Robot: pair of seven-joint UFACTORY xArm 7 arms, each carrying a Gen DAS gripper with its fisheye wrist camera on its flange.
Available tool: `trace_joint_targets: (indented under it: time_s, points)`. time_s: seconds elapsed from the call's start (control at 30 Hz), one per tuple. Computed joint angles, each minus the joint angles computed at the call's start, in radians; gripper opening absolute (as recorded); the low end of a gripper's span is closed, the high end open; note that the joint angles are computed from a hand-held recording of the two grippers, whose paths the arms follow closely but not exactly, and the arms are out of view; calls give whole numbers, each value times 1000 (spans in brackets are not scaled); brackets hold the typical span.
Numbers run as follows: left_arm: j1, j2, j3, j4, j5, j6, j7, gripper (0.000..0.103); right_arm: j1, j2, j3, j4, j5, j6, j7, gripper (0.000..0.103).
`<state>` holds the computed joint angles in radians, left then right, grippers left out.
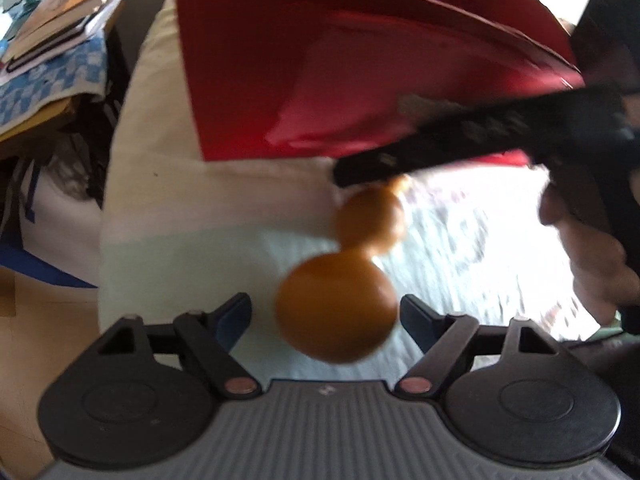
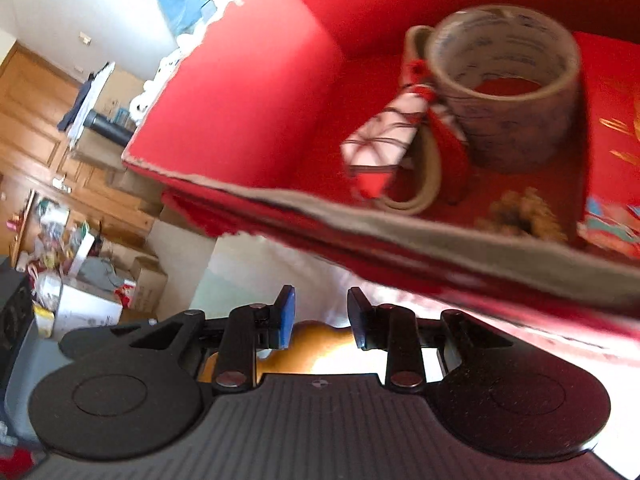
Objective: Organize objects
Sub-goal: 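Close the right gripper around the neck of the orange gourd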
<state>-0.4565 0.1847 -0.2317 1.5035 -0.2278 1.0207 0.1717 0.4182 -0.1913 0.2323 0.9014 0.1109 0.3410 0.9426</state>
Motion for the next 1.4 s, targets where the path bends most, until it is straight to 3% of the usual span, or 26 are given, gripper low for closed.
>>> trace_joint_targets:
  time_s: [0.17, 0.5, 0.77, 1.13, 1.23, 1.4]
  points:
    - [-10, 32, 7, 38, 63, -24, -8, 86, -3, -37, 5, -19, -3, 64, 19, 30]
    - [-32, 159, 17, 175, 162, -31, 46, 83, 32, -120, -25, -113, 114, 9, -2, 32]
    - [12, 148, 11, 175, 72, 0, 138, 85, 99, -121, -68, -131, 232, -81, -90, 32]
    - [85, 72, -8, 120, -154, 86, 280, 85, 87, -74, -66, -58, 257, 3, -186, 33]
    - [84, 75, -10, 121, -199, 102, 283, 86, 90, -61, -71, -34, 282, 36, -227, 35]
    - [56, 71, -4, 92, -177, 75, 226, 85, 76, -16, -61, 22, 303, 66, -262, 36]
